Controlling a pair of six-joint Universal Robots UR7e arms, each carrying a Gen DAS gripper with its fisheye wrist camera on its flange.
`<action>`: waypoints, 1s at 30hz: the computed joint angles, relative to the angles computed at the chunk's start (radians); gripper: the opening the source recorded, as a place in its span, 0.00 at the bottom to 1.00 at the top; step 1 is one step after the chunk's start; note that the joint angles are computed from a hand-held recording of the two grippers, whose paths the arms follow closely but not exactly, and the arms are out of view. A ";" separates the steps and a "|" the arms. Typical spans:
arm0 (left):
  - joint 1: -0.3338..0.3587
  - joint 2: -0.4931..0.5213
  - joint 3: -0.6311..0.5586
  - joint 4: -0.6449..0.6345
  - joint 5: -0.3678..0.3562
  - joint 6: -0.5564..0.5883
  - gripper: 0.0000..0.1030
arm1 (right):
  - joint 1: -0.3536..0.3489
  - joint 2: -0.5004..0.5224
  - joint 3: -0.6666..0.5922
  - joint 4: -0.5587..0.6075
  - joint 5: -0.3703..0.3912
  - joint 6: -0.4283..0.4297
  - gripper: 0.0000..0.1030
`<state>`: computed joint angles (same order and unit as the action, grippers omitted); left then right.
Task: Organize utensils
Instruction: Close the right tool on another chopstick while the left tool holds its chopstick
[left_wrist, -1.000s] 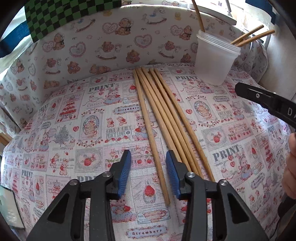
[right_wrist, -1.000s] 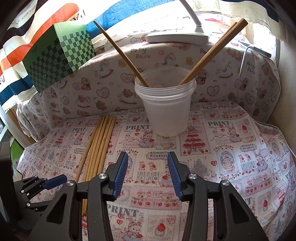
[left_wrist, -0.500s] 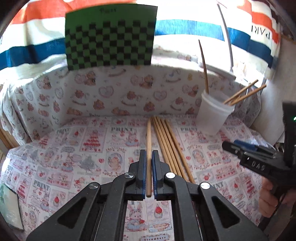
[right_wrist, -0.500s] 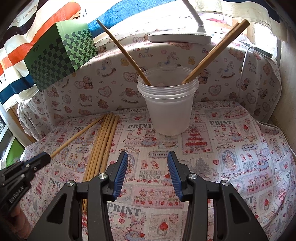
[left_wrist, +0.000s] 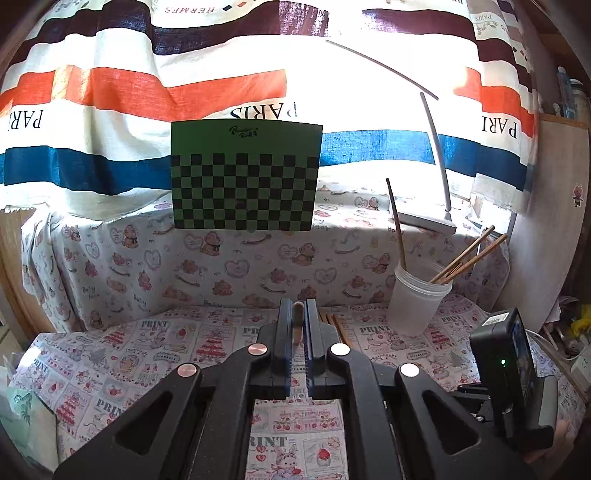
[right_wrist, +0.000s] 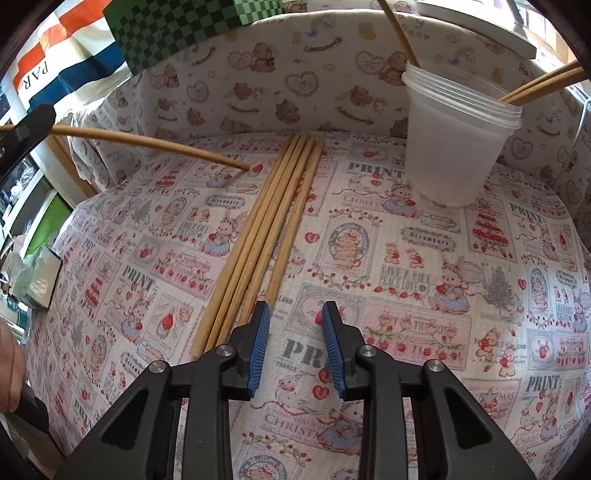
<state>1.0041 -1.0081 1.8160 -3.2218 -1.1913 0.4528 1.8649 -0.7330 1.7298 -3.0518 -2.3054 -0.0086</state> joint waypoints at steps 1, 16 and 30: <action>0.001 0.000 0.003 -0.014 -0.004 0.002 0.04 | 0.004 0.005 0.000 -0.007 -0.003 -0.013 0.29; 0.003 0.001 0.038 -0.172 -0.041 0.024 0.04 | 0.024 0.038 -0.023 -0.004 -0.078 -0.023 0.26; 0.010 -0.007 0.037 -0.188 -0.052 -0.020 0.04 | 0.009 0.046 -0.008 -0.231 -0.146 -0.054 0.06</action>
